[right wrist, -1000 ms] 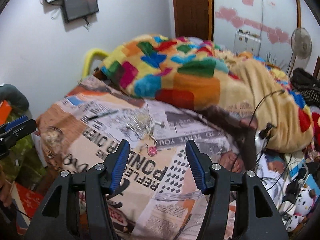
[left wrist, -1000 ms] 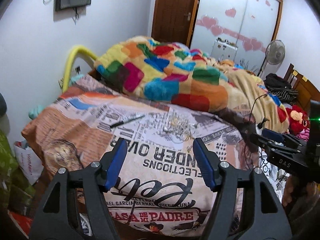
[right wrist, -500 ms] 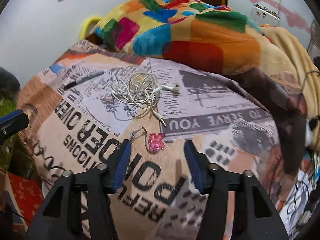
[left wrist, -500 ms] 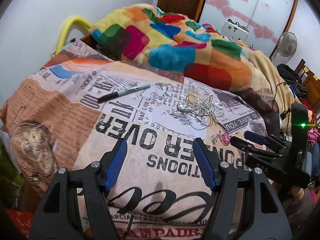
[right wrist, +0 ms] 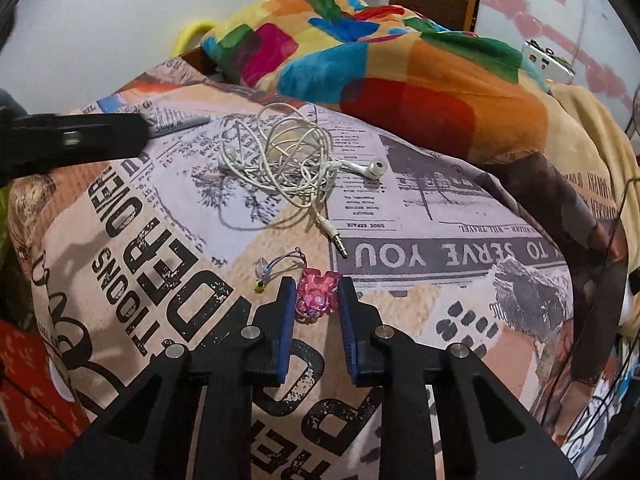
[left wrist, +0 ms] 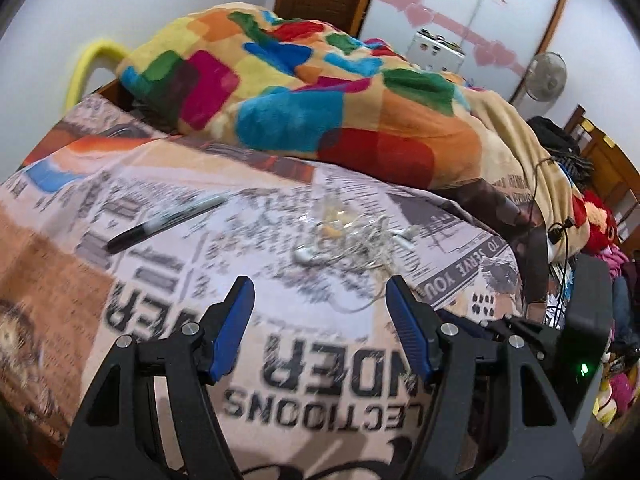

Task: Collect trash
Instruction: 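Grasp the white earphone cable with the left tool while the right tool grasps the pink charm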

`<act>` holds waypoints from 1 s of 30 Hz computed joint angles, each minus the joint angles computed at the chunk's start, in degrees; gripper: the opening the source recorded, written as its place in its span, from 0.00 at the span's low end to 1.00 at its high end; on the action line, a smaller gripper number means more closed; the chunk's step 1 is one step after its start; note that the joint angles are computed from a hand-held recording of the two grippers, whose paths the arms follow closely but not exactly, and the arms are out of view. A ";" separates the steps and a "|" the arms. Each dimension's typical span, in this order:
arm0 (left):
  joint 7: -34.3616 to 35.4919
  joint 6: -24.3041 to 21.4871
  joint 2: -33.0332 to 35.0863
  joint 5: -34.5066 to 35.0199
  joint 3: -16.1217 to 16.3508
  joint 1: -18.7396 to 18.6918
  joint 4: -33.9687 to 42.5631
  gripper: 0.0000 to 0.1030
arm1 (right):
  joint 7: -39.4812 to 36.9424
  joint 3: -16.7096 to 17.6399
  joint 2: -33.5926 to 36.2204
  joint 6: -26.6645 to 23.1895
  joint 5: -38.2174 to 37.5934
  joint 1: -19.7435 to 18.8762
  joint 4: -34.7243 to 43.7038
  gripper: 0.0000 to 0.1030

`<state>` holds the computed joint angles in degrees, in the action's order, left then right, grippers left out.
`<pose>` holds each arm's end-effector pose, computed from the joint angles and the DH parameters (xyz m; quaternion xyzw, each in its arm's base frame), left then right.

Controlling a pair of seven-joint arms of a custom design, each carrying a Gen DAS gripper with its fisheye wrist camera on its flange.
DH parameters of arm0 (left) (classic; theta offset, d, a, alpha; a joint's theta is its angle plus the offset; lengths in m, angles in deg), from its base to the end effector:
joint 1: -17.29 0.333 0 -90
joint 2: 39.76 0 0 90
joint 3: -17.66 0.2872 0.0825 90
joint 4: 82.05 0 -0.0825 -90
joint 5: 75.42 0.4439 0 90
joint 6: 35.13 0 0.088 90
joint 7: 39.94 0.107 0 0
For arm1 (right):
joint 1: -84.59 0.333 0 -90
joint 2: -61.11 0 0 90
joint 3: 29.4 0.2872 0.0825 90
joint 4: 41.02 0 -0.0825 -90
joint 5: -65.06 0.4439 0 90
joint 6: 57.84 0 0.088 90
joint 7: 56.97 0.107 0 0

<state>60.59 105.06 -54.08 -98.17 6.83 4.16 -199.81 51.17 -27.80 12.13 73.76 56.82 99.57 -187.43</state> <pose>0.5409 -0.2492 0.5729 -0.5235 0.7804 -0.3329 0.0783 0.4044 0.1181 0.5692 -0.6848 0.6631 -0.2036 0.2233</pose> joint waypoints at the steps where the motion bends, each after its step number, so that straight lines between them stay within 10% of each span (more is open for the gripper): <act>1: 0.63 0.09 1.20 -0.40 -0.10 -0.35 1.01 0.65 | 0.40 -0.24 -0.54 0.14 0.26 -0.20 -0.39 0.19; 13: -2.98 1.73 13.54 3.47 -2.41 -1.25 9.38 0.64 | 4.83 -2.16 -7.59 1.42 1.78 -3.74 -3.75 0.19; 21: 1.23 1.71 13.10 3.73 -2.77 -1.88 8.29 0.11 | 6.70 -1.50 -6.54 2.14 1.77 -3.54 -2.77 0.19; 30: 7.80 -0.10 5.67 -3.16 -1.80 -2.30 4.09 0.03 | 7.53 -1.63 -7.06 0.59 2.29 -2.83 -0.50 0.19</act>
<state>68.39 104.96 -48.41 -101.33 5.03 1.86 -195.73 58.70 -29.43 5.07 74.35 59.11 96.75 -187.93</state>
